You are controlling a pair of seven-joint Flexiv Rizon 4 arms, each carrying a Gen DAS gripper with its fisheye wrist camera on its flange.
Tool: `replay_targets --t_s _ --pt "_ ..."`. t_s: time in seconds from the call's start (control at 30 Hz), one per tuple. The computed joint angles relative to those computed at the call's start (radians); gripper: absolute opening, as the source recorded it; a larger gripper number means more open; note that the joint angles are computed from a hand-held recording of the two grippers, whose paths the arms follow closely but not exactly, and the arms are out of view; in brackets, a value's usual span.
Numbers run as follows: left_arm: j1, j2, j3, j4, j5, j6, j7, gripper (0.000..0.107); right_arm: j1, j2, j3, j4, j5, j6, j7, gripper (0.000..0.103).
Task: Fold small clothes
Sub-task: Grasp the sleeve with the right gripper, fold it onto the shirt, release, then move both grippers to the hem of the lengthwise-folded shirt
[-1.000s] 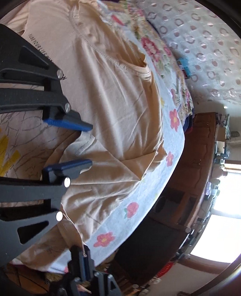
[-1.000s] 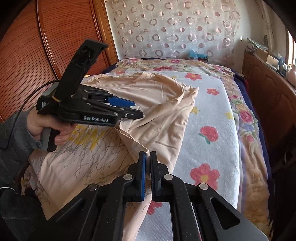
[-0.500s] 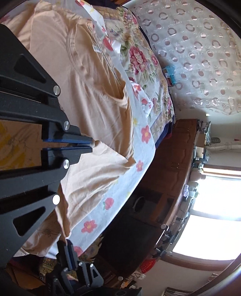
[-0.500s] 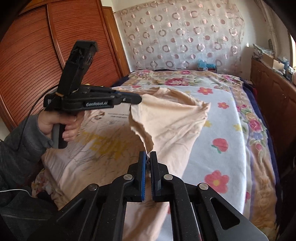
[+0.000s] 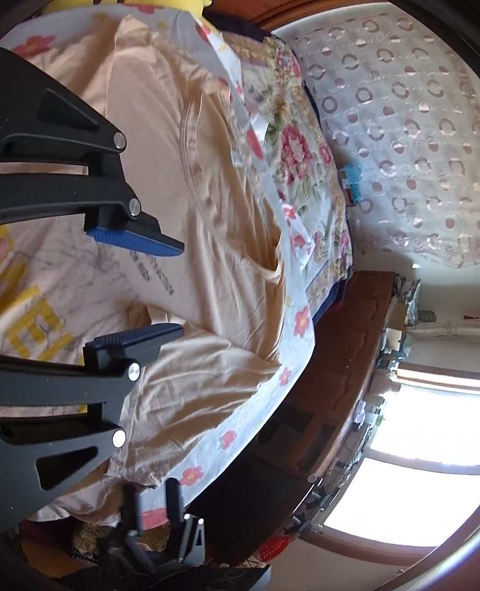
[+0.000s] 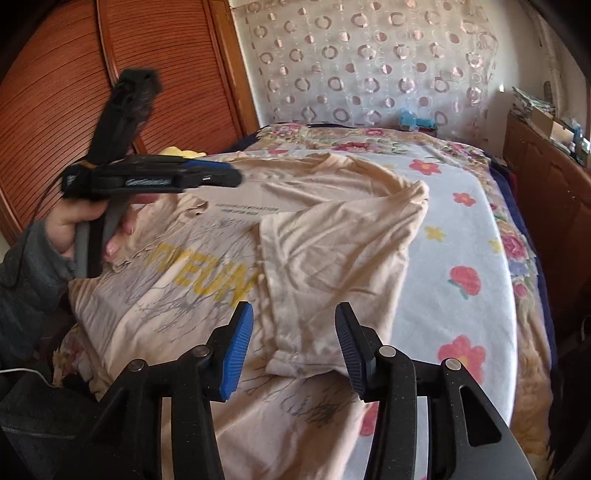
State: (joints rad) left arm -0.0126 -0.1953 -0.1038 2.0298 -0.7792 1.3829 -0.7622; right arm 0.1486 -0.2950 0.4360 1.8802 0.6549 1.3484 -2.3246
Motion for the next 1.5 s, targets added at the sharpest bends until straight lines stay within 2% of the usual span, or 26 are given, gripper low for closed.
replay_targets --t_s 0.2,0.33,0.47,0.8,1.1,1.2,1.37,1.43,1.5 --pt "0.012 0.038 0.05 0.032 0.059 0.038 -0.066 0.04 0.05 -0.044 -0.057 -0.02 -0.122 0.062 0.129 0.048" --pt "0.033 0.058 0.051 0.055 0.019 0.053 -0.043 0.04 0.06 -0.086 -0.079 -0.048 -0.22 0.087 0.234 0.048" --pt "0.051 0.057 0.075 0.065 0.032 0.061 -0.062 0.042 0.073 -0.138 -0.11 -0.1 -0.319 0.074 0.339 0.048" --pt "0.146 -0.013 0.145 0.032 0.194 0.034 -0.194 0.043 0.144 -0.297 -0.203 -0.275 -0.559 -0.005 0.594 0.048" --pt "0.246 -0.106 0.19 -0.044 0.31 -0.034 -0.317 0.043 0.135 -0.37 -0.184 -0.382 -0.68 -0.052 0.682 0.048" --pt "0.296 -0.119 0.143 -0.05 0.254 -0.061 -0.296 0.043 0.137 -0.382 -0.185 -0.398 -0.698 -0.053 0.698 0.048" --pt "0.295 -0.125 0.147 -0.054 0.264 -0.055 -0.313 0.043 0.149 -0.39 -0.204 -0.402 -0.733 -0.052 0.722 0.048" --pt "0.311 -0.108 0.116 -0.033 0.226 -0.025 -0.275 0.044 0.154 -0.396 -0.214 -0.405 -0.751 -0.045 0.726 0.048" --pt "0.309 -0.091 0.117 -0.021 0.218 -0.02 -0.26 0.044 0.153 -0.394 -0.217 -0.394 -0.763 -0.031 0.724 0.048"
